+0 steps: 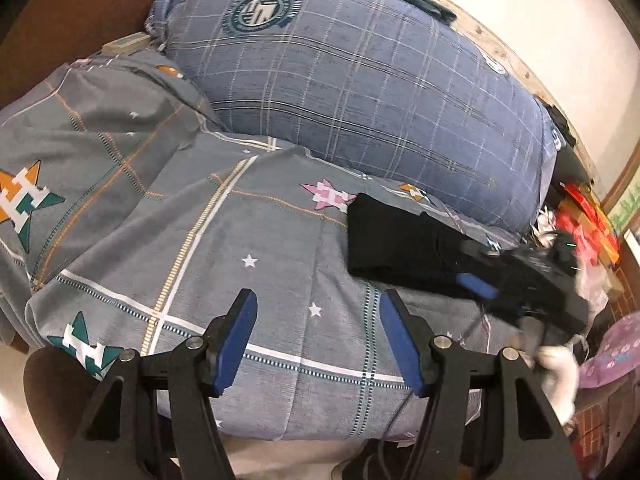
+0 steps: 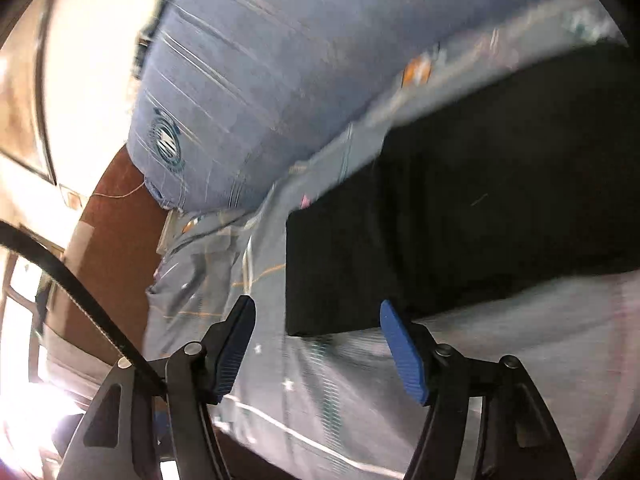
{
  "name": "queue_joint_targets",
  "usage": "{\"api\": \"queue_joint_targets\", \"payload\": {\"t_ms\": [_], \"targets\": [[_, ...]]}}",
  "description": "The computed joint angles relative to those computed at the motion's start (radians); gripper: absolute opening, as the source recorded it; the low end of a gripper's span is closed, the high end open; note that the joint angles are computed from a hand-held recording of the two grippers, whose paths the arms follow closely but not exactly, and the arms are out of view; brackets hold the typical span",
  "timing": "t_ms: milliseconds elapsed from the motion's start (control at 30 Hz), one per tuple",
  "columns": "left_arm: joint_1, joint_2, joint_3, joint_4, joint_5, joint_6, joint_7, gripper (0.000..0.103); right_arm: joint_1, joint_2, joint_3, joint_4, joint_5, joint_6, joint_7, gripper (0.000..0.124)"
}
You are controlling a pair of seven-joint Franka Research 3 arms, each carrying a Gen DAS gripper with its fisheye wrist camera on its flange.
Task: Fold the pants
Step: 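Move both grippers toward the folded black pants, then grasp the pants end with the left gripper while the right gripper grasps beside it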
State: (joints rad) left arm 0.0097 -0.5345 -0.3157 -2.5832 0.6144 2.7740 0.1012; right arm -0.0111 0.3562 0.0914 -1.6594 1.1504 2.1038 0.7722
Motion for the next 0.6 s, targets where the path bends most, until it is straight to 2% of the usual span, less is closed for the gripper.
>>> {"api": "queue_joint_targets", "payload": {"t_ms": [67, 200, 267, 333, 500, 567, 600], "targets": [[-0.008, 0.022, -0.006, 0.022, 0.004, -0.003, 0.015, 0.063, -0.029, -0.049, -0.013, -0.050, 0.045, 0.025, -0.069, 0.075], [-0.028, 0.092, -0.007, 0.075, 0.013, -0.007, 0.050, 0.066, -0.061, -0.126, -0.061, -0.147, 0.138, 0.154, -0.196, 0.083], [-0.055, 0.148, 0.012, 0.113, 0.001, 0.003, 0.098, 0.066, -0.072, -0.120, -0.089, -0.151, 0.128, 0.200, -0.183, 0.083], [-0.080, 0.204, 0.029, 0.156, -0.013, 0.015, 0.153, 0.066, -0.096, -0.095, -0.104, -0.129, 0.120, 0.194, -0.151, 0.083], [-0.142, 0.385, 0.066, 0.343, -0.061, 0.014, 0.351, 0.066, -0.155, -0.052, -0.109, -0.103, 0.136, 0.204, -0.142, 0.083], [-0.172, 0.476, 0.083, 0.449, -0.124, 0.001, 0.478, 0.066, -0.168, -0.036, -0.104, -0.089, 0.144, 0.219, -0.153, 0.083], [-0.187, 0.539, 0.089, 0.523, -0.189, -0.009, 0.583, 0.066, -0.171, -0.027, -0.101, -0.081, 0.142, 0.229, -0.158, 0.083]]}}
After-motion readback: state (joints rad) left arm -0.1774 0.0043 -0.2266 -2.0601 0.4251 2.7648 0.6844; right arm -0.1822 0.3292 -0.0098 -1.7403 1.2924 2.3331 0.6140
